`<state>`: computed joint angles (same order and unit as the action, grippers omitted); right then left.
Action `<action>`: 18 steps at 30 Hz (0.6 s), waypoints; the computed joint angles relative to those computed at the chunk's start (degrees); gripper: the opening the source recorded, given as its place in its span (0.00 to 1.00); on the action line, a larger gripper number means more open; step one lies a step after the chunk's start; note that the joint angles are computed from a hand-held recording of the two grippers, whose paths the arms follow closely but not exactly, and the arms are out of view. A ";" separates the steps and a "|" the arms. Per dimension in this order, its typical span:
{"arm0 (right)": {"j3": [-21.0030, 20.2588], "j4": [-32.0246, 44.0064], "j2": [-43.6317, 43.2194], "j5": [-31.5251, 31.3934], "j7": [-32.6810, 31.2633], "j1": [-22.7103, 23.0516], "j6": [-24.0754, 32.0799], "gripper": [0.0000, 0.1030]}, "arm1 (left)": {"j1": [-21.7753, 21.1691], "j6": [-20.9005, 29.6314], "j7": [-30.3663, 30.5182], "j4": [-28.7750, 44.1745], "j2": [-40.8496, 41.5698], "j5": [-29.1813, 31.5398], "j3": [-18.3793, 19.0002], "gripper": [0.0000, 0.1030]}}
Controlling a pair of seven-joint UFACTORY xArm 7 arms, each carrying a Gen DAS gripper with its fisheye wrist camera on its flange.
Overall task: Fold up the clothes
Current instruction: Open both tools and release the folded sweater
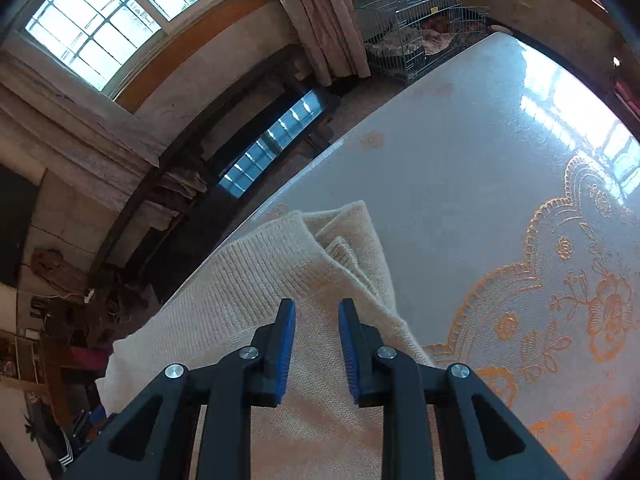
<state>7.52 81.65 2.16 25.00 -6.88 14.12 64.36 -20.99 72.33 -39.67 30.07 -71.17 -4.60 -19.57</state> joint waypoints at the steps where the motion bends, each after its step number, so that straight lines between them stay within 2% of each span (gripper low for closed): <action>1: -0.27 -0.88 -0.24 1.02 -1.45 -0.37 1.02 0.23 | 0.42 0.33 -0.38 0.09 -0.81 0.61 -0.17 0.42; 3: -0.30 -2.74 -0.92 -1.46 -0.45 -0.28 1.14 0.23 | 1.02 0.65 -0.61 0.23 -2.01 1.57 -0.30 0.53; 4: -0.26 -3.49 -1.05 -3.04 0.43 -0.16 0.92 0.23 | 1.26 1.00 -0.61 0.37 -2.48 1.97 -0.35 0.55; 7: -0.45 -5.55 -1.77 -6.97 4.28 -0.13 -1.10 0.22 | 2.18 1.78 -1.40 0.77 -4.19 2.20 -0.16 0.56; 9: -0.53 -7.52 -3.64 -8.98 5.69 -0.17 -3.22 0.20 | 3.01 0.39 -2.31 0.56 -5.22 1.78 0.33 0.56; 10: -0.66 -7.73 -4.19 -8.11 6.09 -0.22 -3.31 0.21 | 3.26 -0.40 -2.52 0.70 -5.12 1.33 0.72 0.56; 12: -1.14 -8.43 -5.93 -2.94 2.51 -0.23 -2.68 0.23 | 3.81 -1.97 -2.41 1.39 -4.22 1.16 0.72 0.56; 15: -1.39 -9.65 -8.19 0.59 -1.92 0.38 0.44 0.23 | 4.25 -3.77 -1.69 2.21 -1.03 1.79 -1.00 0.56; 18: -0.28 -11.91 -9.85 -5.13 0.93 0.77 1.07 0.24 | 2.08 -5.00 -1.09 1.89 1.44 0.71 -1.49 0.56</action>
<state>7.24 69.74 -7.69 19.88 -5.95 14.90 65.44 -18.91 67.34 -40.75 31.97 -69.73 -3.88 -21.06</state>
